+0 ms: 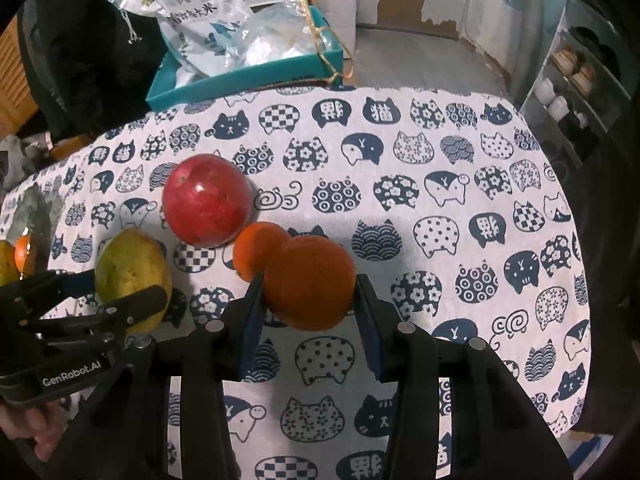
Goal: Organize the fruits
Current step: 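Lift the pear with the left gripper while the right gripper lifts the small orange, then carry the pear over the green bowl with the left gripper while the right gripper carries the orange there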
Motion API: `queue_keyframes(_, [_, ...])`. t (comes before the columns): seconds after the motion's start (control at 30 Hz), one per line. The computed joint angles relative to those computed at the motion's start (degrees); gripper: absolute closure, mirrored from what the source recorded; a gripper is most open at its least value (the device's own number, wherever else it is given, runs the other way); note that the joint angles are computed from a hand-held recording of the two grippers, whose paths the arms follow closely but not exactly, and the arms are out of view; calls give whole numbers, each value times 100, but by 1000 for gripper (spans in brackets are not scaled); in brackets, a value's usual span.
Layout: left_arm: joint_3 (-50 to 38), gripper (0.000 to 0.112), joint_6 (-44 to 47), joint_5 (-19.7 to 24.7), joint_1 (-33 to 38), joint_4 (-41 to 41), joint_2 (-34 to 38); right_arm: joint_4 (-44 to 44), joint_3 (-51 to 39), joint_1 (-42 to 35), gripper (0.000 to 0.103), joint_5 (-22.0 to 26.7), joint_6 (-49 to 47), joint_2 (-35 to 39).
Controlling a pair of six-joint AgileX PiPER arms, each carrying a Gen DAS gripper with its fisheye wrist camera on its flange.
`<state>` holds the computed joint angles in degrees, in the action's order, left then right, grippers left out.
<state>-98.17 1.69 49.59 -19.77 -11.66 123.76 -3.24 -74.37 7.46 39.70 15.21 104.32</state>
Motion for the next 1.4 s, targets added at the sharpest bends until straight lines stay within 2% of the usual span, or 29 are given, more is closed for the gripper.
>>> queue_keyframes(0.23, [423, 48, 131, -244, 166, 34, -565, -450, -67, 273, 61, 110, 295, -273])
queue_keyframes(0.67, [982, 48, 408, -435, 368, -96, -1723, -683, -460, 667, 61, 498, 567, -897])
queue_keyframes(1.03, [1219, 48, 726, -325, 709, -342, -2518, -708, -1008, 1009, 61, 829, 682, -1152])
queue_keyframes(1.4, [1292, 48, 1103, -221, 1207, -586, -2998, -809, -1551, 1434, 61, 1057, 752, -1145])
